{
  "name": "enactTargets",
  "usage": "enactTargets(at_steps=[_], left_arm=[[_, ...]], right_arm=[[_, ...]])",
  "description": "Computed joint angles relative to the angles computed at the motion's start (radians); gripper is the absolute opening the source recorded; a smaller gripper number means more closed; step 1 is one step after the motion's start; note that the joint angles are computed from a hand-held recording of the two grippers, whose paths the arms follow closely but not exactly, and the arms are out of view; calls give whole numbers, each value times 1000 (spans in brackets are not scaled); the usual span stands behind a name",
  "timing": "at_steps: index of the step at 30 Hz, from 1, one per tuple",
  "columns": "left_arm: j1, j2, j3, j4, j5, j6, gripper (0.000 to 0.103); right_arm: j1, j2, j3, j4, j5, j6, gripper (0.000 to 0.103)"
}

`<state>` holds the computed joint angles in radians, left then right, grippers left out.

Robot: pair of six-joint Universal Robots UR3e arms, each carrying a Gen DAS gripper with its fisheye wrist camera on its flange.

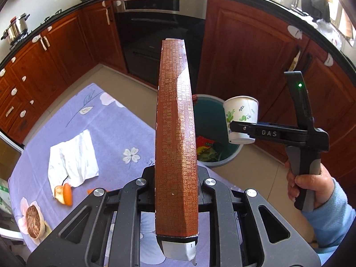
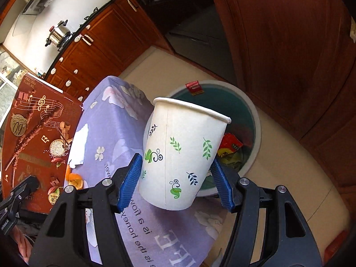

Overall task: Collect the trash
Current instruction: 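Carry box and cup over the teal bin and open both tools to drop them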

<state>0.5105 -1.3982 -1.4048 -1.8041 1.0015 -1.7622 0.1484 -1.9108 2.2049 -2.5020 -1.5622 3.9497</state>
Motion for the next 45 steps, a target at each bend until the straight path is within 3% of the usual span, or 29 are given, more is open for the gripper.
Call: enactTargets(at_steps=[9,14,18,30,40,42,44,45], left_arm=[[-199,-114,-2,154,90,-154,18],[-248,-150,1,192,111,-194,18],[-293,-199,29,218,131,-236,18],[-428,-293,47,241,209,-272,19],[-624,-482,149,276,322,-402,22],[-643,-500,157,298,336,-440,30],[-643,-496,145,328,325,-465,54],[-639,-492,140,345,314,-472,57]], right_arm=[[-127,67,61,-64,97,-76,61],[-175,115,90,-112,177,-94,71],[-184,115,92,-106,177,-94,76],[-241,-117,131,64,95,-77,89],[-314,-271,164,178,97,-96,89],[-318,-285,160,198,96,-97,89],[-320,-294,156,211,89,-99,89],[-319,-294,154,213,87,-98,89]])
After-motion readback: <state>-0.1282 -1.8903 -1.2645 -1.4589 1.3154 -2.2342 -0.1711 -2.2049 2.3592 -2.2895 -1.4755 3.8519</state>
